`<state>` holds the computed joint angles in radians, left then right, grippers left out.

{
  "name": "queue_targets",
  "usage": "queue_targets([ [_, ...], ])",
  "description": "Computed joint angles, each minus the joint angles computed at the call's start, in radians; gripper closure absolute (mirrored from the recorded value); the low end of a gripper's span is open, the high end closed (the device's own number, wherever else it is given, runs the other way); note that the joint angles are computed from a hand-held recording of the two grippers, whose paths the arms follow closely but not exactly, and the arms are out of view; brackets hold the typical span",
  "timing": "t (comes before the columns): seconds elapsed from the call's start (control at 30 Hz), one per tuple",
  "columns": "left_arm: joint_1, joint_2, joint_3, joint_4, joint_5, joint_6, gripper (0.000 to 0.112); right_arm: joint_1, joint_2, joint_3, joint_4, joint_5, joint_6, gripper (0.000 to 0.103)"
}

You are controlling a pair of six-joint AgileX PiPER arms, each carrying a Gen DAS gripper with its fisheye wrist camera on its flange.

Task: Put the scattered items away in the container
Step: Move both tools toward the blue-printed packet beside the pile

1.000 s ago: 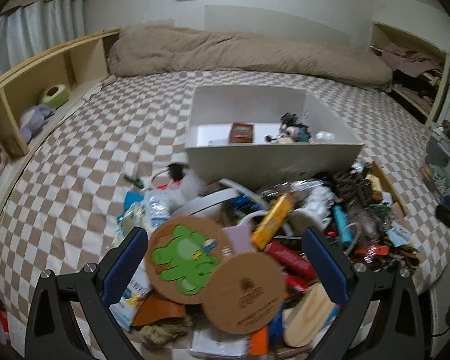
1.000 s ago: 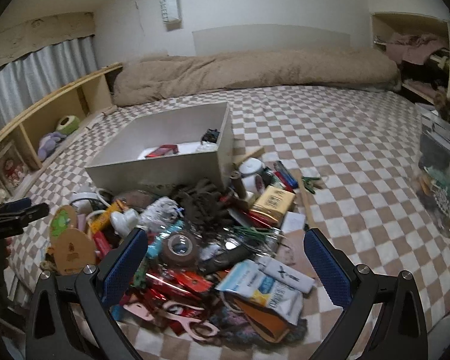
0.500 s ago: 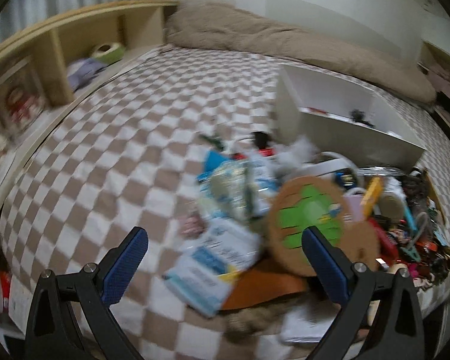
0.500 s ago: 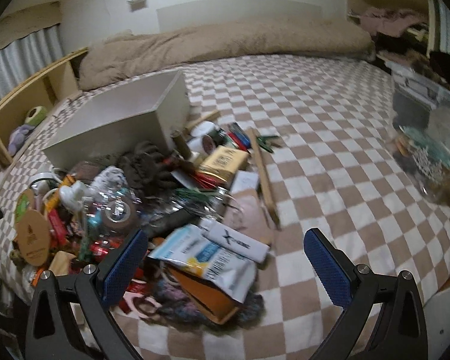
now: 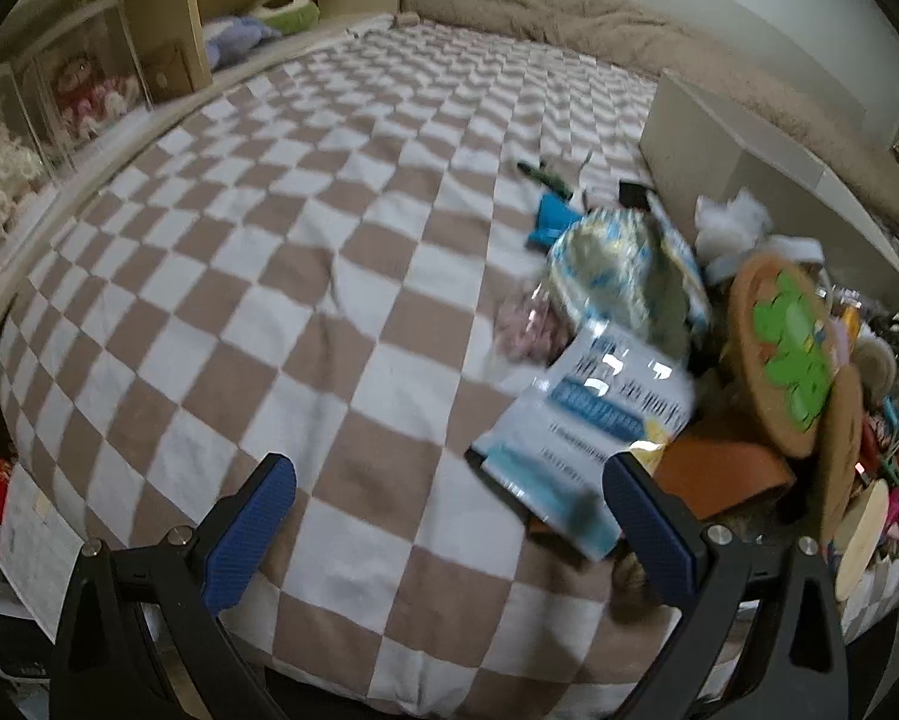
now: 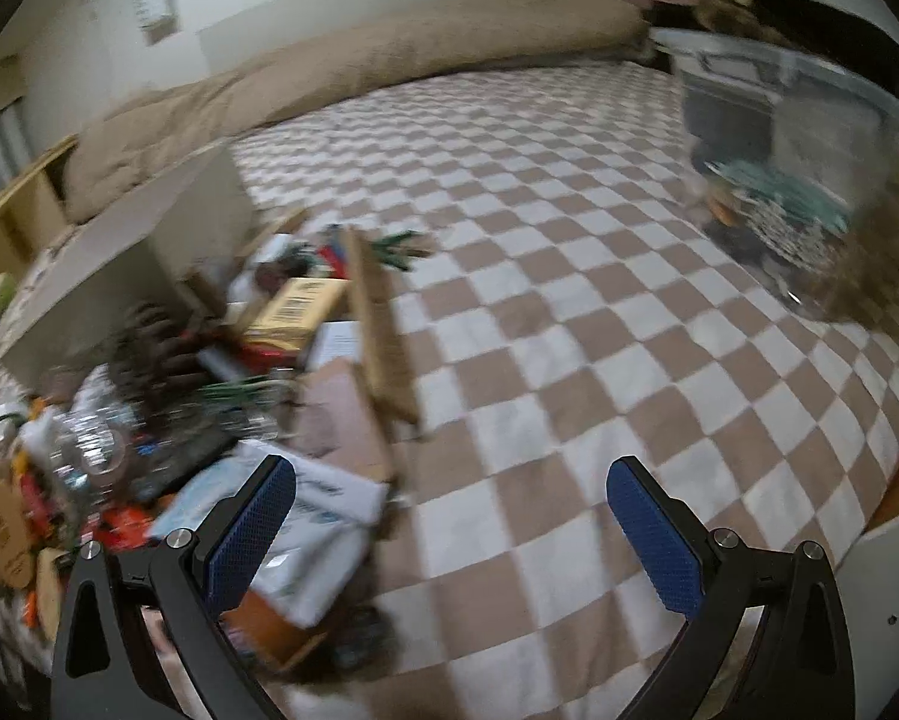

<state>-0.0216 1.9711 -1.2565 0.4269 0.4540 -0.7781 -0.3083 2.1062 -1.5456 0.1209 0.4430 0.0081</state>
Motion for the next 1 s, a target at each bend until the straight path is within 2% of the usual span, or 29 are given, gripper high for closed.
queue_targets([
  [0.1, 0.019, 0.016, 0.007, -0.044, -0.023, 0.036, 0.009, -0.027, 0.044, -0.042, 0.038, 0.013, -0.013, 0.000],
  [0.17, 0.035, 0.014, 0.020, -0.074, -0.055, 0.055, 0.009, -0.029, 0.084, -0.094, -0.009, 0.045, 0.026, 0.000],
  [0.33, 0.037, 0.025, 0.032, -0.014, -0.086, 0.006, 0.009, -0.035, 0.159, -0.179, -0.061, 0.071, 0.058, 0.000],
  [0.47, 0.032, 0.024, 0.042, 0.028, -0.097, -0.015, 0.009, -0.059, 0.220, -0.228, -0.020, 0.095, 0.024, 0.000],
  [0.53, 0.042, 0.013, 0.044, -0.040, -0.090, 0.057, 0.009, -0.048, 0.217, -0.202, -0.070, 0.061, 0.031, 0.000],
  [0.57, 0.046, 0.006, 0.045, -0.076, -0.089, 0.090, 0.009, -0.031, 0.219, -0.197, -0.142, 0.059, 0.061, 0.000],
  [0.63, 0.057, -0.018, 0.065, -0.229, -0.120, 0.239, 0.009, -0.002, 0.224, -0.197, -0.266, 0.067, 0.128, 0.000],
  [0.7, 0.057, -0.035, 0.076, -0.380, -0.142, 0.404, 0.009, -0.005, 0.235, -0.222, -0.248, 0.094, 0.119, 0.000],
  [0.77, 0.037, -0.025, 0.050, -0.400, -0.120, 0.452, 0.009, -0.008, 0.244, -0.237, -0.240, 0.105, 0.105, 0.000],
  [0.87, 0.003, 0.023, -0.019, -0.311, -0.056, 0.392, 0.009, 0.003, 0.251, -0.241, -0.286, 0.101, 0.140, 0.000],
  [1.0, -0.009, 0.073, -0.095, -0.202, 0.012, 0.275, 0.009, 0.001, 0.231, -0.184, -0.304, 0.033, 0.163, 0.000],
])
